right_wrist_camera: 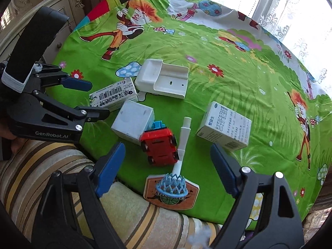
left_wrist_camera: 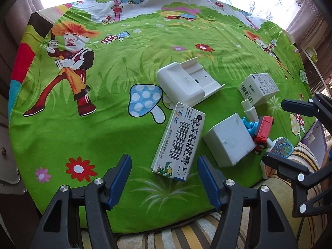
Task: Organize rigid objects
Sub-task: 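Grasp the white barcode box with the left tool while the right tool grasps the red toy car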
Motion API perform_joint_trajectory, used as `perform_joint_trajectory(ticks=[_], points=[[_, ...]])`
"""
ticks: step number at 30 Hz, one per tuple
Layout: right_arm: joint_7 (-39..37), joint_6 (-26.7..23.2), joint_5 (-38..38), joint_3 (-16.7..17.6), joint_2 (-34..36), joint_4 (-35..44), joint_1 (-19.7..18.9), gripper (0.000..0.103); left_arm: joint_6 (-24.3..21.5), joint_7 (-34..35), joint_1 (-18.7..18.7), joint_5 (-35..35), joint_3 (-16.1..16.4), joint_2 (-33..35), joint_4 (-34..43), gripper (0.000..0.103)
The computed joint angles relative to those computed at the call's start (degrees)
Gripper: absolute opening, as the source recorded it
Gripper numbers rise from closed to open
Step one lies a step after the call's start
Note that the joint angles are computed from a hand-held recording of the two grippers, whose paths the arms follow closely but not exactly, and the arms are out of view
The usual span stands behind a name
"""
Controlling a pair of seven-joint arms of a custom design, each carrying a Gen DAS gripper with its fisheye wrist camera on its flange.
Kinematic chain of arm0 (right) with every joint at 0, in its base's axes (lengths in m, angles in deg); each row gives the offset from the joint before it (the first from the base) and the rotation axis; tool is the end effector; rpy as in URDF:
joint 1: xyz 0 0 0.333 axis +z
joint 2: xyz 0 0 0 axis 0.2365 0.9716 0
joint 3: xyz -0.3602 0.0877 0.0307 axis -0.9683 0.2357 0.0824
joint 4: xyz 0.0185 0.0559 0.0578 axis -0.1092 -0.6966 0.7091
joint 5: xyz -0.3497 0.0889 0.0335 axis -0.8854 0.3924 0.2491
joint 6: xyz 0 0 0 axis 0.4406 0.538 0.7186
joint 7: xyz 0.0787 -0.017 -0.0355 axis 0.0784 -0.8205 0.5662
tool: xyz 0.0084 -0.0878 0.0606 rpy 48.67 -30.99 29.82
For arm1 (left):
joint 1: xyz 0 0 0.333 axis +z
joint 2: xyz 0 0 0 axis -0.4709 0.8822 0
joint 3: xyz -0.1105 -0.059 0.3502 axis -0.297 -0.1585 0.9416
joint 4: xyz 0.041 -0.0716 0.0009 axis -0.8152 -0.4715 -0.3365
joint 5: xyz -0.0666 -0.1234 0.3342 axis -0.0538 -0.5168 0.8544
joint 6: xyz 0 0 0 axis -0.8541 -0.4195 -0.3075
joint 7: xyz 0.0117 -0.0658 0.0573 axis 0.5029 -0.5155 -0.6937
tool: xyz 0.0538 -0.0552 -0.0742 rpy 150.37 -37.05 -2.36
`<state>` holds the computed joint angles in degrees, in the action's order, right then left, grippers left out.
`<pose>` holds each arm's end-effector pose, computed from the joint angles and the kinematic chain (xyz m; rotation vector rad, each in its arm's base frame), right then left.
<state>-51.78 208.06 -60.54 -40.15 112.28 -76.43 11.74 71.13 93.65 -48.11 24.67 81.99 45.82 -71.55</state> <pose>0.7063 0.0361 0.4603 -2.6206 0.6571 -0.2596 0.6280 -0.2952 0.4316 -2.2859 1.7296 -0.4127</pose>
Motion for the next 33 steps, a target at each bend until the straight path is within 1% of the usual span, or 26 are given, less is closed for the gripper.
perform_joint_trajectory(ticks=[2, 5, 6, 7, 8, 9, 12, 17, 24, 27, 29, 33], points=[[0.5, 0.1, -1.3, -0.3, 0.8, 0.7, 0.7, 0.075, 0.3, 0.3, 0.1, 0.1, 0.1, 0.3, 0.2, 0.066], [1.2, -2.1, -1.7, 0.0, 1.9, 2.6, 0.6, 0.064, 1.0, 1.0, 0.3, 0.3, 0.1, 0.7, 0.5, 0.059], [0.9, -2.2, -1.7, 0.2, 1.9, 2.7, 0.5, 0.061, 1.2, 1.5, 0.5, 0.1, 0.0, 0.9, 0.6, 0.054], [0.5, -2.7, -1.6, 0.3, 2.0, 2.9, 0.4, 0.052, 1.3, 2.1, 0.7, -0.3, -0.2, 1.2, 0.9, 0.050], [0.3, -2.9, -1.6, 0.4, 2.0, 3.0, 0.4, 0.042, 1.6, 2.8, 0.9, -0.8, -0.4, 1.5, 1.0, 0.043], [0.3, -2.7, -1.6, 0.4, 2.0, 3.1, 0.5, 0.042, 1.8, 2.7, 0.6, -0.5, 0.0, 1.5, 1.0, 0.041], [0.5, -5.0, -1.1, 0.4, 2.6, 4.6, 0.0, 0.042, 3.3, 2.1, 0.6, -0.8, 0.3, 1.0, 0.0, 0.040], [0.8, -8.2, 2.1, 0.8, 3.0, 7.5, -1.8, 0.042, 5.0, -1.7, -0.4, 1.0, 1.6, -0.5, -2.1, 0.038], [3.8, -11.4, 5.9, 0.2, 5.5, 14.9, -4.5, 0.042, 5.7, -4.1, -0.3, 2.2, 1.8, -1.3, -3.1, 0.038], [6.8, -11.9, 5.4, -0.6, 8.1, 18.8, -5.2, 0.042, 6.7, -5.9, -0.4, 3.1, 2.0, -2.0, -4.2, 0.038], [9.0, -13.2, 4.5, -0.8, 10.2, 21.5, -5.7, 0.042, 7.0, -6.8, -0.4, 3.4, 2.0, -2.1, -4.4, 0.038], [10.6, -12.9, 3.1, -0.7, 12.8, 23.3, -6.5, 0.042, 6.8, -7.3, -0.2, 3.8, 1.7, -2.2, -4.4, 0.038]])
